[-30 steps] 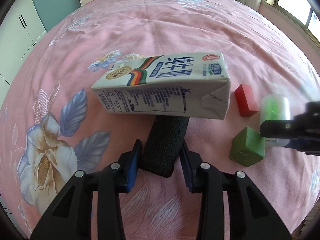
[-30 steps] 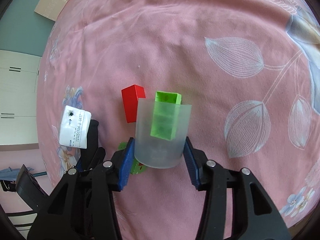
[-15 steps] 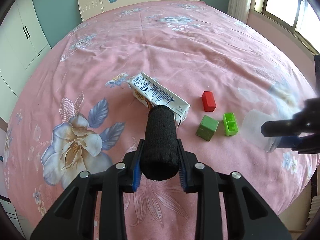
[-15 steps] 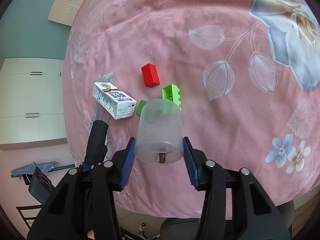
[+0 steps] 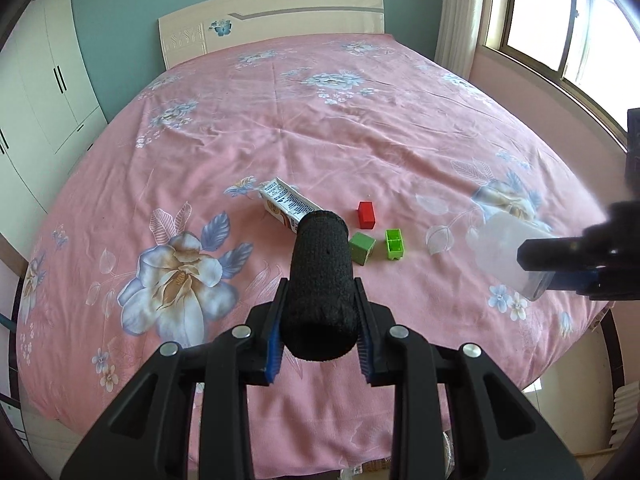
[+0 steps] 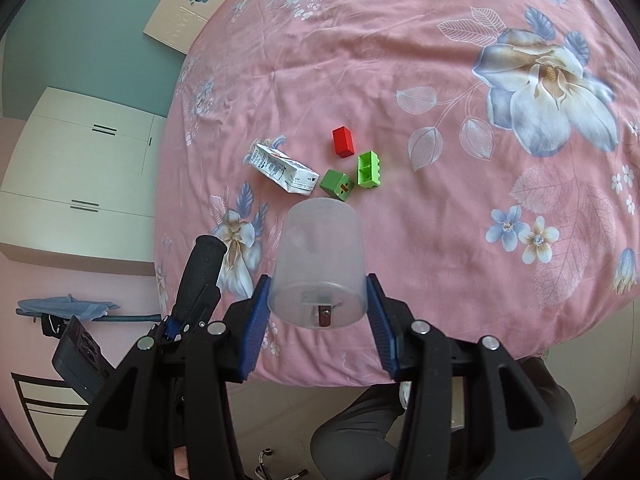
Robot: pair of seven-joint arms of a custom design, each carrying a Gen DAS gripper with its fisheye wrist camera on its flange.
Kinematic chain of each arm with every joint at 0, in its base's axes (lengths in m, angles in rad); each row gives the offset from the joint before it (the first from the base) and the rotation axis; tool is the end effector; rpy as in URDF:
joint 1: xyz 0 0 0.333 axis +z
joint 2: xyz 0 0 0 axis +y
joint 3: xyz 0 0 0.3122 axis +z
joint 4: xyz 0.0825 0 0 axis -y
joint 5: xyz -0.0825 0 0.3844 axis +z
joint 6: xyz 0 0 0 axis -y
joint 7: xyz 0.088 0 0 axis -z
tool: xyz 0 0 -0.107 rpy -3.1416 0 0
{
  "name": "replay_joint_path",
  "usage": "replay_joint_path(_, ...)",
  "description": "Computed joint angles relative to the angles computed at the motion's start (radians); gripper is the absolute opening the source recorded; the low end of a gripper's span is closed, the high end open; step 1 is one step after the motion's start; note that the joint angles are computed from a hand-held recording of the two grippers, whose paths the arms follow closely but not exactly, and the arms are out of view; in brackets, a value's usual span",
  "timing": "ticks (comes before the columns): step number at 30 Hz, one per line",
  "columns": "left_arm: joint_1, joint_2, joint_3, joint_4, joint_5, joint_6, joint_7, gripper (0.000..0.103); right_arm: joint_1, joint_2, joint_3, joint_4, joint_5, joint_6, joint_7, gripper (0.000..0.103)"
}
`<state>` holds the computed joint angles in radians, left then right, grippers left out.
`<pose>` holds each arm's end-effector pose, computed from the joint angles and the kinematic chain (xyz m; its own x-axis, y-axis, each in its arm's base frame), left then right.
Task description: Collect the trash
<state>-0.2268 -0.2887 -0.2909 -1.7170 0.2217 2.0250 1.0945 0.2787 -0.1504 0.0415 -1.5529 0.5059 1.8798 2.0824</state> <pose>0.4239 -0.2594 0.7483 -0.0854 -0.9961 -0.0200 -0.7892 0.0799 -0.6089 0.4868 0.2023 0.7541 -0.1304 -0.7747 -0.6187 -0.9530 0.2700 -0.1373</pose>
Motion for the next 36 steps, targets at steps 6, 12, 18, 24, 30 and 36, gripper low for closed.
replay_joint_path(6,-0.006,-0.067,-0.014,0.022,0.007,-0.033,0.006,0.032,0.010,-0.083,0.002,-0.017,-0.011,-0.017,-0.006,0.048)
replay_joint_path(12,-0.012,-0.120,-0.044,0.041,0.020,-0.068,0.017,0.032,0.026,-0.150,0.005,-0.040,-0.024,-0.028,-0.012,0.048)
replay_joint_path(18,-0.021,-0.160,-0.072,0.055,0.025,-0.090,0.030,0.032,0.037,-0.212,0.002,-0.049,-0.045,-0.049,-0.025,0.048)
replay_joint_path(24,-0.027,-0.182,-0.100,0.088,0.031,-0.120,0.039,0.032,0.042,-0.255,0.001,-0.027,-0.072,-0.082,-0.038,0.048)
replay_joint_path(30,-0.033,-0.222,-0.117,0.095,0.030,-0.146,0.049,0.032,0.043,-0.301,0.007,-0.005,-0.115,-0.130,-0.064,0.048)
replay_joint_path(36,-0.043,-0.287,-0.125,0.054,0.014,-0.146,0.064,0.032,0.044,-0.375,0.021,-0.034,-0.170,-0.171,-0.118,0.048)
